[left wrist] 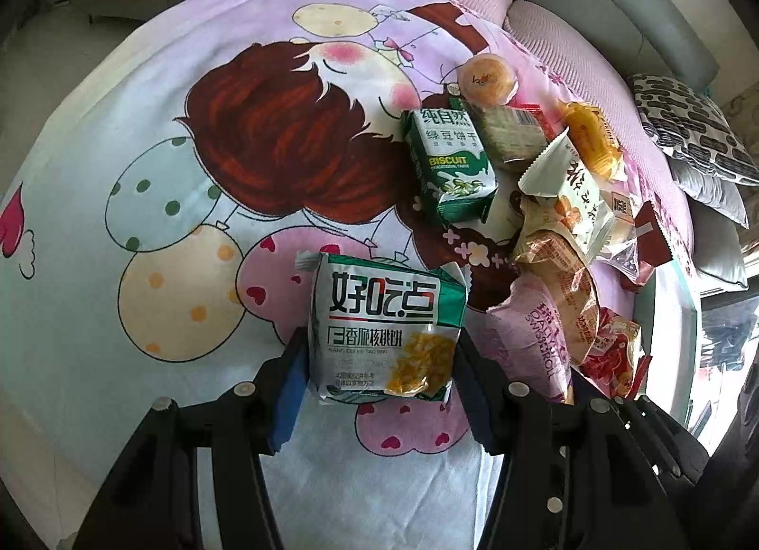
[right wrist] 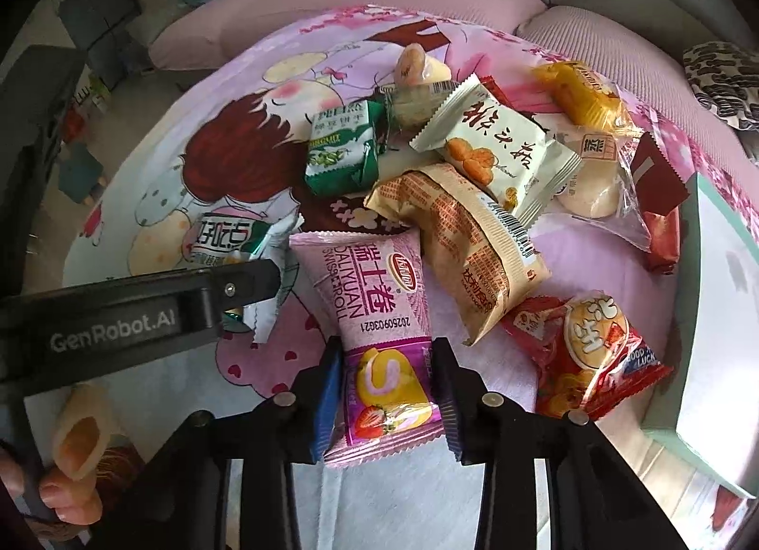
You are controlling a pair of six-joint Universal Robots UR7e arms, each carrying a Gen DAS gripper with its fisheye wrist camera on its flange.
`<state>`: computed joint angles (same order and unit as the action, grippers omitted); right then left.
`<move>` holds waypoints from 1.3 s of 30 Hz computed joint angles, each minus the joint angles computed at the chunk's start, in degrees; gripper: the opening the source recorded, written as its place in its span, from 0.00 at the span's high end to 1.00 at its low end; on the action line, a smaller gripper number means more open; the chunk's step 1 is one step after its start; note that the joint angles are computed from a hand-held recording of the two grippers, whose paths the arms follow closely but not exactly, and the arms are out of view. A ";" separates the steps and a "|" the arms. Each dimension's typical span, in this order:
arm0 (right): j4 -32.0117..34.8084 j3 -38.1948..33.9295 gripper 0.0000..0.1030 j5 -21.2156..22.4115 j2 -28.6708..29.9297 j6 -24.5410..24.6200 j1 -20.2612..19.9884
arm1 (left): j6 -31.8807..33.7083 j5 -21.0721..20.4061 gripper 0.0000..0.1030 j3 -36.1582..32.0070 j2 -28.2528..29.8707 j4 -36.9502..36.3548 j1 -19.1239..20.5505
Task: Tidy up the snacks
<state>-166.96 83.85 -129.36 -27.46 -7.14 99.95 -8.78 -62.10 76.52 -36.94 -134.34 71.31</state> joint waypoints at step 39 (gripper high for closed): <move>-32.55 16.44 0.62 -11.06 -16.79 3.51 -6.24 | 12.14 -0.98 0.42 -8.14 11.03 -0.42 -14.06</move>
<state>-199.51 100.29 -140.43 -44.26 -3.63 93.71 3.36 -63.08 68.37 -25.91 -134.76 57.25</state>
